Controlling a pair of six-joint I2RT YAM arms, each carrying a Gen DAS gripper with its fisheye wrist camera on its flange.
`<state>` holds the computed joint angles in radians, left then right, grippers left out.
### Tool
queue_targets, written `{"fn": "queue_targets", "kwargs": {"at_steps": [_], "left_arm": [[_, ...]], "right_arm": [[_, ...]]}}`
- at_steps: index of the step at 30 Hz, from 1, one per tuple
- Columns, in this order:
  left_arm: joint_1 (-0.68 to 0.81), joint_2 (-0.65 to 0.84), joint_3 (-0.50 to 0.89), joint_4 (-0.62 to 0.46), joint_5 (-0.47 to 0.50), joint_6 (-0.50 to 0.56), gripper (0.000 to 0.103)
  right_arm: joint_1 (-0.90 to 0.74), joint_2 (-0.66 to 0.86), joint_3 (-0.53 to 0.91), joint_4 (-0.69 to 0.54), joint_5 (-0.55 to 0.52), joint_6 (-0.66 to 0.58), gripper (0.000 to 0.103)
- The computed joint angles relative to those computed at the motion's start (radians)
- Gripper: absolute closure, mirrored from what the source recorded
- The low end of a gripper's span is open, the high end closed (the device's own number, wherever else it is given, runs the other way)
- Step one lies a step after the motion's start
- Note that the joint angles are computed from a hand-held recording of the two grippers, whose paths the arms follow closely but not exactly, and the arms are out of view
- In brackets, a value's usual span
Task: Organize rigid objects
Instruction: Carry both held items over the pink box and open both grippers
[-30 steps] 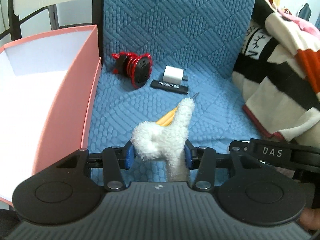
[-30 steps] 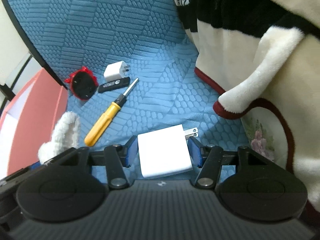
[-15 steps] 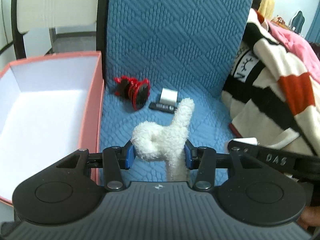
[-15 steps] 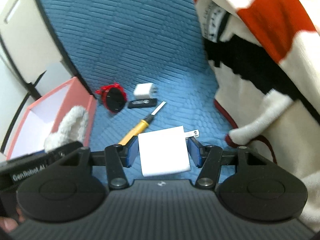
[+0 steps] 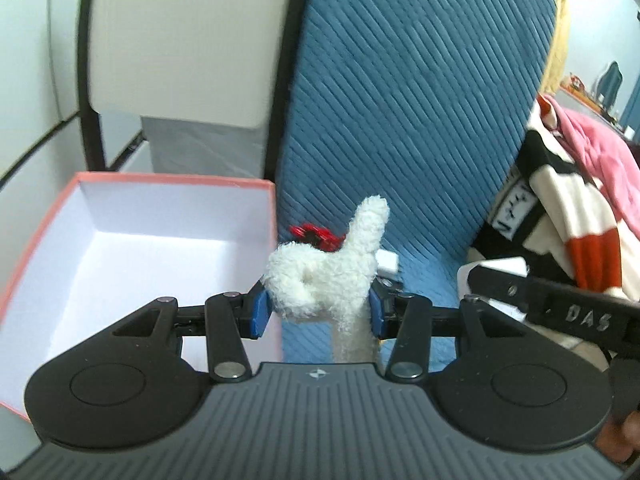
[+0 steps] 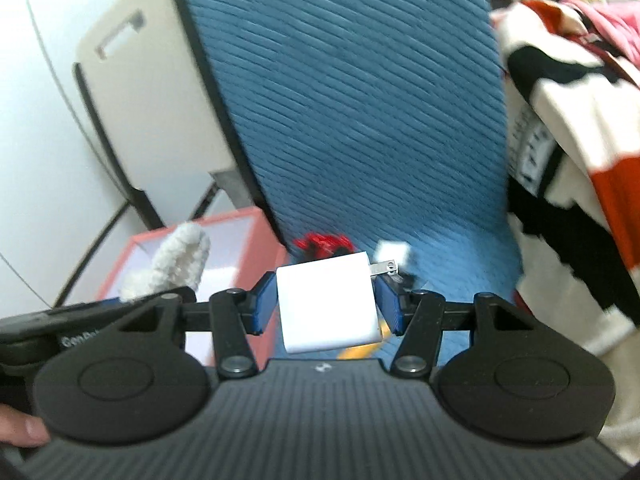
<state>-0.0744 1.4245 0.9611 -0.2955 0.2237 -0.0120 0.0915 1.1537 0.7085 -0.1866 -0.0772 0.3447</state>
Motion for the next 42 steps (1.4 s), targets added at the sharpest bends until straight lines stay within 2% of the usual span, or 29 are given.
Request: {"fn": "queue_targets", "kwargs": {"at_steps": [9, 17, 24, 29, 34, 38, 40, 42], "left_arm": [[0.254, 0.025, 0.085, -0.089, 0.138, 0.106, 0.05], [0.426, 0.173, 0.155, -0.137, 0.199, 0.225, 0.05], [0.49, 0.349, 0.207, -0.131, 0.195, 0.284, 0.05], [0.52, 0.445, 0.234, -0.125, 0.212, 0.314, 0.05], [0.538, 0.507, 0.259, -0.114, 0.201, 0.316, 0.05], [0.549, 0.533, 0.287, -0.123, 0.198, 0.314, 0.049], [0.554, 0.533, 0.294, -0.132, 0.199, 0.31, 0.043], [0.562, 0.525, 0.291, -0.13, 0.204, 0.309, 0.04]], "right_arm": [[0.231, 0.133, 0.163, -0.018, 0.111, 0.046, 0.046], [0.382, 0.351, 0.264, -0.003, 0.149, 0.091, 0.046], [0.445, 0.575, 0.366, -0.007, 0.147, 0.109, 0.046], [0.475, 0.677, 0.409, -0.012, 0.153, 0.123, 0.046], [0.516, 0.74, 0.456, -0.024, 0.216, 0.087, 0.046], [0.521, 0.76, 0.485, -0.04, 0.215, 0.1, 0.045], [0.52, 0.762, 0.49, -0.047, 0.212, 0.106, 0.045], [0.513, 0.761, 0.491, -0.045, 0.195, 0.11, 0.041]]}}
